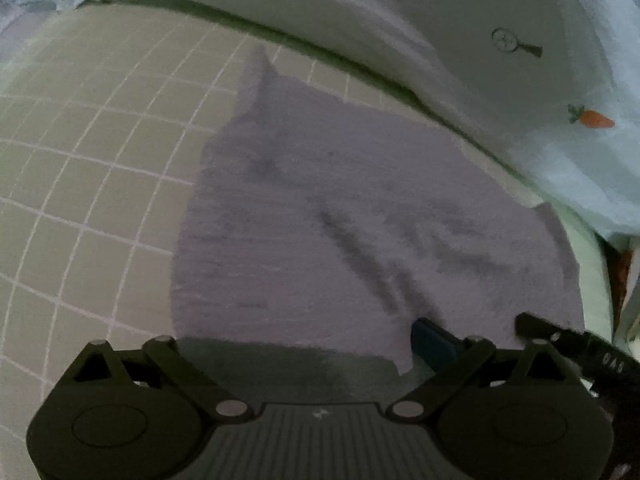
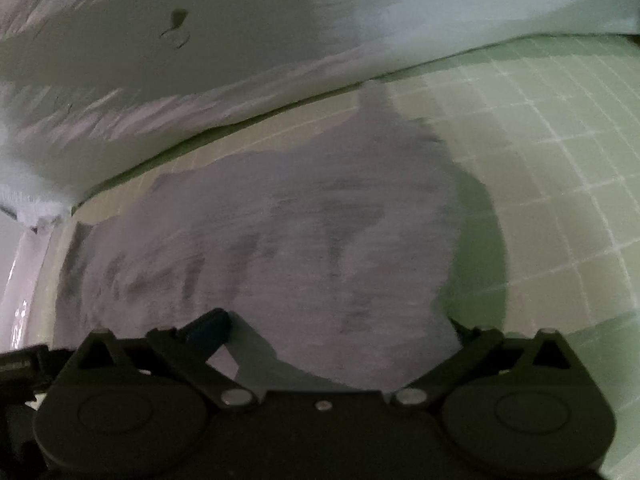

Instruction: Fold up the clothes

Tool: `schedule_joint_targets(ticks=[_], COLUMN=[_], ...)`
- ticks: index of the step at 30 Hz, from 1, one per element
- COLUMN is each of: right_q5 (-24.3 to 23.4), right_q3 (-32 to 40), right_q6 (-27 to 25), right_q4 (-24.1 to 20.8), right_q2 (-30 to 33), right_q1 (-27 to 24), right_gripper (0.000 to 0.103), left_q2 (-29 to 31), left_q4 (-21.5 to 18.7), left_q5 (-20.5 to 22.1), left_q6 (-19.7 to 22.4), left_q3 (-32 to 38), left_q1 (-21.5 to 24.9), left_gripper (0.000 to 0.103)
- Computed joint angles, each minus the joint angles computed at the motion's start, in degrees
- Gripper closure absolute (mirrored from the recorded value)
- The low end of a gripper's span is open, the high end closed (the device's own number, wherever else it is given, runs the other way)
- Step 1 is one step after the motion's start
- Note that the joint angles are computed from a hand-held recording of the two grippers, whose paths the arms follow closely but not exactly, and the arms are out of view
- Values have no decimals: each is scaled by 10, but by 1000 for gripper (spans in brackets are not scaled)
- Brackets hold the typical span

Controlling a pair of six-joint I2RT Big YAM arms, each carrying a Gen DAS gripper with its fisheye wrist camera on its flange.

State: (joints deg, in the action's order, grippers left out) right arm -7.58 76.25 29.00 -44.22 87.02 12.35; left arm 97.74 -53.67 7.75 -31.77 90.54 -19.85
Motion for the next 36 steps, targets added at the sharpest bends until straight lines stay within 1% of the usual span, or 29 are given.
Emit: schedule_joint_targets(ticks=[1, 2, 3, 4, 5, 7, 9, 12, 15, 17, 20, 24, 26, 27, 29, 30, 31, 33, 35, 36], right_q5=[-3, -7, -4, -10, -14, -13, -14, 1, 33, 54, 97, 165, 191, 199, 188, 177, 149, 78, -39, -98], right_q3=[3, 6, 8, 5, -3, -22, -45, -75, -110, -136, -168, -196, -210, -214, -220, -221, -222, -221, -211, -203], right_q6=[-1, -3, -4, 0, 19, 40, 58, 89, 123, 149, 192, 228, 232, 229, 205, 190, 164, 110, 34, -3], right_q4=[0, 0, -3, 2, 14, 29, 46, 48, 42, 32, 7, -45, -70, -83, -97, -103, -98, -87, -77, -68], right_q2=[1, 3, 3, -1, -13, -38, -69, -119, -181, -227, -295, -383, -430, -452, -490, -507, -519, -536, -533, -521], right_q1=[4, 9, 14, 16, 17, 21, 24, 34, 43, 44, 44, 34, 19, 5, -45, -76, -123, -230, -373, -439], right_gripper=[4, 16, 40, 51, 58, 61, 63, 63, 63, 63, 63, 63, 63, 63, 64, 64, 64, 64, 64, 64], left_q2=[-1, -1, -3, -8, -14, -35, -61, -88, -113, -125, -133, -114, -105, -98, -80, -70, -60, -33, 14, 35], left_q4=[6, 9, 13, 19, 23, 38, 55, 57, 59, 62, 61, 66, 70, 71, 78, 82, 88, 103, 111, 111], left_q5=[1, 5, 6, 4, 0, -3, 17, 22, 28, 43, 68, 98, 106, 107, 100, 95, 88, 70, 47, 34], left_q6=[1, -1, -6, -13, -12, -8, -14, 2, 22, 31, 48, 67, 71, 70, 65, 63, 59, 46, 29, 20], left_q3=[0, 0, -2, -5, -8, -21, -37, -47, -59, -63, -59, -28, -11, 2, 32, 48, 64, 103, 171, 203], left_q1=[-3, -6, -8, -11, -15, -24, -31, -51, -72, -84, -110, -158, -186, -200, -231, -247, -262, -291, -317, -329], left_gripper=[35, 48, 59, 63, 64, 67, 68, 68, 68, 68, 68, 68, 68, 68, 68, 68, 68, 68, 68, 68])
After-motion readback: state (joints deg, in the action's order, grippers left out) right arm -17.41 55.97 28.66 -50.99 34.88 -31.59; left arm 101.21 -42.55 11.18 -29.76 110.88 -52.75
